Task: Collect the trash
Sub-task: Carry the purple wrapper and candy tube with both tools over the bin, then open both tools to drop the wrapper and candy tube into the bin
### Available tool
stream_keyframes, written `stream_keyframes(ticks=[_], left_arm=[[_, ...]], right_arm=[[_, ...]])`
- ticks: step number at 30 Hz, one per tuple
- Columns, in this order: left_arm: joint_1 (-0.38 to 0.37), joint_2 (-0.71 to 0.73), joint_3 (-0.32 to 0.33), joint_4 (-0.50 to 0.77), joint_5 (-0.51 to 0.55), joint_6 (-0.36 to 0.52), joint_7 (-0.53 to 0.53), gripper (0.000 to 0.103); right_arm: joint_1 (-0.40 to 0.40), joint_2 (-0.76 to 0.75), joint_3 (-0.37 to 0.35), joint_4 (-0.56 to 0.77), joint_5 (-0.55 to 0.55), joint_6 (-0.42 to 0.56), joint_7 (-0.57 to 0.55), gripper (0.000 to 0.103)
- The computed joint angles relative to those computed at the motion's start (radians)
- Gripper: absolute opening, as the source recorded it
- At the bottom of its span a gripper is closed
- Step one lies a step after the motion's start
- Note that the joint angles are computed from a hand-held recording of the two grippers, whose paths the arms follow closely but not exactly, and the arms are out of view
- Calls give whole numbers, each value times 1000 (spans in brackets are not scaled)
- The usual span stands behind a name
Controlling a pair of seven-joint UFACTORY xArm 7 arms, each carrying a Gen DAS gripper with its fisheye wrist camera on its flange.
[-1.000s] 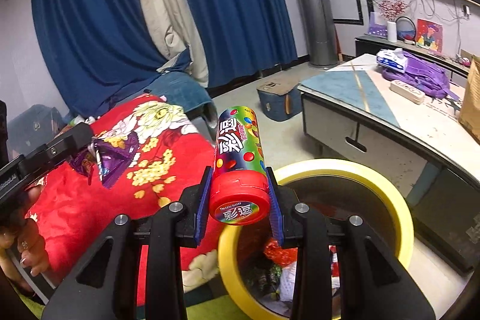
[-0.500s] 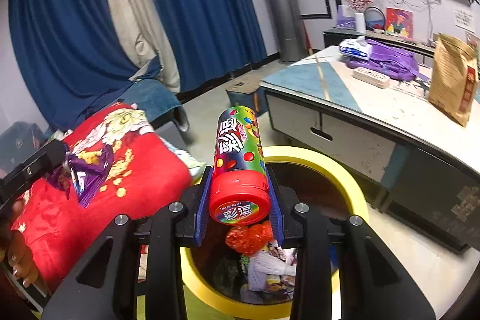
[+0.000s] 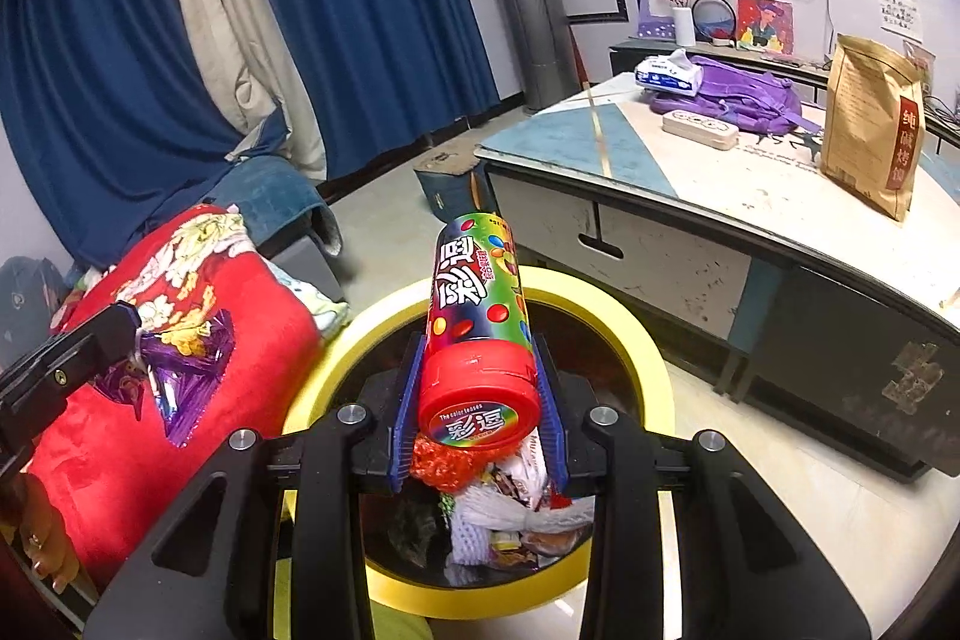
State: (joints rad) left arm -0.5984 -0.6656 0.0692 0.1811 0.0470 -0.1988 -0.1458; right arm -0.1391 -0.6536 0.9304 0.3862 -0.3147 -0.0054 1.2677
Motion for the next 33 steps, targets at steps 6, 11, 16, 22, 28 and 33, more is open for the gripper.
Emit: stream_keyframes(ticks=[6,11,16,22,28,33], left_arm=[[-16,81,-6,30,9,-10,-3,10],[-25,133,-5,54,19,-11,-9,10],[-53,188,29,80,32,-10,-16,10],[-103,248,88,117,43,-8,-16,10],[-198,300,209,151,63,-5,-35,10],[-223,332,264,175,64,-5,-62,46]], right_arm=[[13,31,-21,-24,3,-13,-7,32],[14,59,-25,-44,10,-22,-7,32],[0,97,-16,-51,14,-38,-11,32],[-29,132,12,-37,20,-49,-18,32],[-56,170,36,-20,23,-53,-31,33],[-68,169,47,-33,42,-69,-23,48]])
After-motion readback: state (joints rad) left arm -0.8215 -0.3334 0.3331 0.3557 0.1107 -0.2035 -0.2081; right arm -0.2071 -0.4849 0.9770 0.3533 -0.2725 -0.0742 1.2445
